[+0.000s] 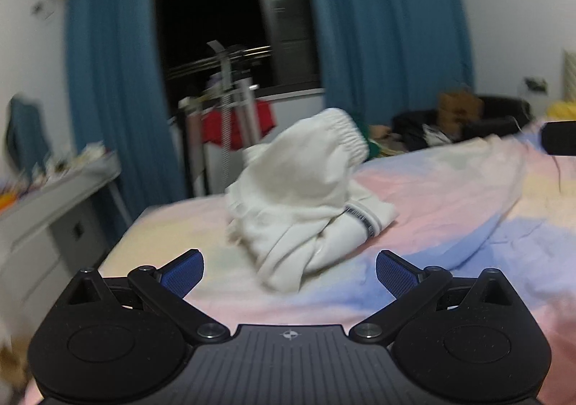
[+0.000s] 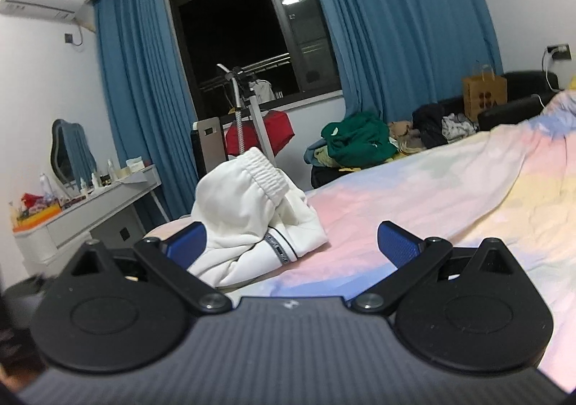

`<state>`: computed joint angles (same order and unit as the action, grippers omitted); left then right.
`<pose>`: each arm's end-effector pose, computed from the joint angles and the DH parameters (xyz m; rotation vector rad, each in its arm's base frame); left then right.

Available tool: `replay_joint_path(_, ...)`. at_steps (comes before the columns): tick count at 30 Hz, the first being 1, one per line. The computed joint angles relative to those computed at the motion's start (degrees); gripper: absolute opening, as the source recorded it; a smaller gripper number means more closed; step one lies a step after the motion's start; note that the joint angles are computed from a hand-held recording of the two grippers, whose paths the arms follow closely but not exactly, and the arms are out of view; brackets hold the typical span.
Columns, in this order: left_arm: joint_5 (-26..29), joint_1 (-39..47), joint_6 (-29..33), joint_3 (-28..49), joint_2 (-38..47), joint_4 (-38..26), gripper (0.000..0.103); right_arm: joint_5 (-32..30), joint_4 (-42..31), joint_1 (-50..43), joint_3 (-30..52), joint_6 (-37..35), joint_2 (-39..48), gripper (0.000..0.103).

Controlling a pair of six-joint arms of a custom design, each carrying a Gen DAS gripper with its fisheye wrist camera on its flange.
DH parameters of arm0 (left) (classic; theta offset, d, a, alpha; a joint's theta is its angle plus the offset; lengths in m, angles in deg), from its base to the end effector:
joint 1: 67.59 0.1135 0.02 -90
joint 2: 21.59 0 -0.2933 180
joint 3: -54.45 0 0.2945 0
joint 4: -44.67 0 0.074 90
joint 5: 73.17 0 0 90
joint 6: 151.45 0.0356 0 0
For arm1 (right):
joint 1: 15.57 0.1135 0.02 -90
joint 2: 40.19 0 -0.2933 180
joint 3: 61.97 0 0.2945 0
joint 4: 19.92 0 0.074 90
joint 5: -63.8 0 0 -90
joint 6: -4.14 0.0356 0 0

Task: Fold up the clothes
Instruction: 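Grasp the white sweatpants' elastic cuff with the left gripper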

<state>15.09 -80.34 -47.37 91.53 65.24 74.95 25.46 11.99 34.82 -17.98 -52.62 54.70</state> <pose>0.2903 -0.0646 0.1451 0.4233 1.8632 0.0447 0.2265 0.2300 0.1459 0.3233 1.7484 0.1931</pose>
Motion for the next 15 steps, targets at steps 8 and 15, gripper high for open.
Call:
replay_joint_path(8, -2.89, -5.90, 10.38, 37.18, 27.59, -8.83, 0.103, -5.31, 3.00, -7.12, -1.55, 7.69, 5.13, 0.103)
replay_joint_path(15, -3.69, -7.34, 12.32, 72.98, 46.97, -32.90, 0.098, -18.74, 5.67, -16.44, 0.92, 13.65, 13.56, 0.103)
